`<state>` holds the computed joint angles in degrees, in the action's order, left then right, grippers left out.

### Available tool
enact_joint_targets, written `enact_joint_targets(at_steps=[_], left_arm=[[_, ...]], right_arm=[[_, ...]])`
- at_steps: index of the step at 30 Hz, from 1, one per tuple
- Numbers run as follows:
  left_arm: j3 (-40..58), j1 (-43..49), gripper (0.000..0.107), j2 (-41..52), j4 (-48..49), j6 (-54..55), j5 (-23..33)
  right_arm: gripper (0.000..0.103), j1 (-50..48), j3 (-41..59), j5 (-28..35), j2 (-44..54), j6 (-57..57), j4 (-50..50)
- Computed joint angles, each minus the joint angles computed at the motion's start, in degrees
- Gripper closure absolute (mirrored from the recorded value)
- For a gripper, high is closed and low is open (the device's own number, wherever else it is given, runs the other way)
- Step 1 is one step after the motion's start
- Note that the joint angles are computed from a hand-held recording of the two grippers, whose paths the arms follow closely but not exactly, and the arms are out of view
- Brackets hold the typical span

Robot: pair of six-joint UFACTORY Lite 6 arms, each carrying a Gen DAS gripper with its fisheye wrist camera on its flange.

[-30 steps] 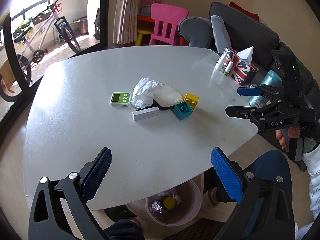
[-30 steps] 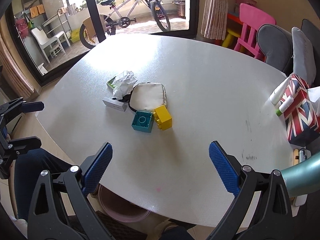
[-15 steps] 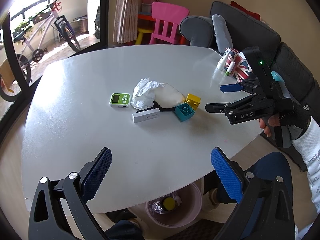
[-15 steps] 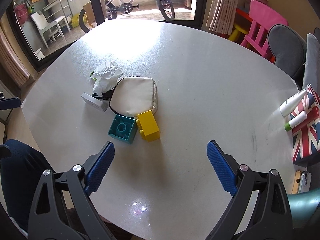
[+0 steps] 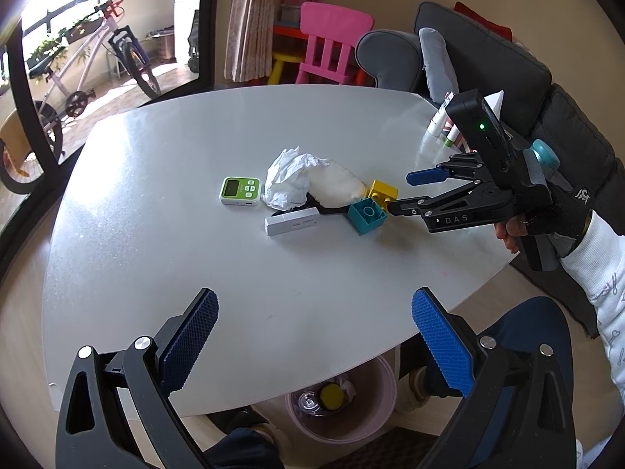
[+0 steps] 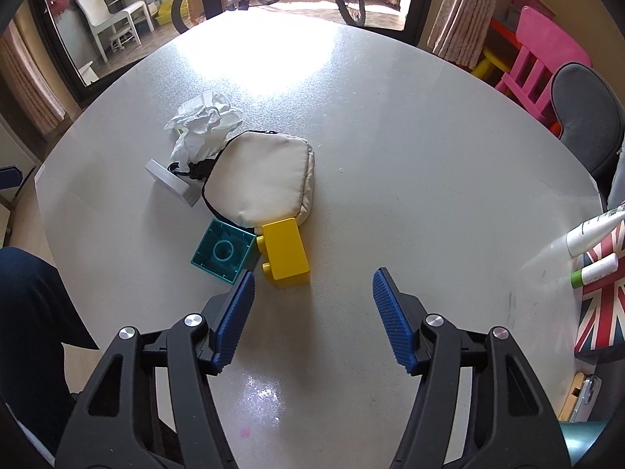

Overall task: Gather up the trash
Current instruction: 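Move the right tool to the yellow block and close on it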

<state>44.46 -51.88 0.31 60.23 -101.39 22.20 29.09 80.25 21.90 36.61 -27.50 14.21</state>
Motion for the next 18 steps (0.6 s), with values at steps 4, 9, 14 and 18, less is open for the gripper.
enact_joint_targets(at_steps=[4,9,14,18], left_arm=[[-0.1,0.2,0.011,0.1,-0.1,0.1,-0.1],[-0.6,0.4,0.011,-0.1,-0.1,-0.2,-0.4],[-1.0,0.5,0.011,-0.3,-0.1,-0.4,-0.5],[-1.2,0.9,0.011,-0.4,0.2,-0.5,-1.0]], right_arm=[[0.047,-0.1,1.4,0.6,1.6,-2.9,2.4],[0.055,-0.1,2.8,1.4,2.8,-6.0,4.6],[0.062,-0.3,4.9,2.5,4.1,-8.6,6.6],[0.078,0.0,5.5,2.6,4.5,-8.0,5.8]])
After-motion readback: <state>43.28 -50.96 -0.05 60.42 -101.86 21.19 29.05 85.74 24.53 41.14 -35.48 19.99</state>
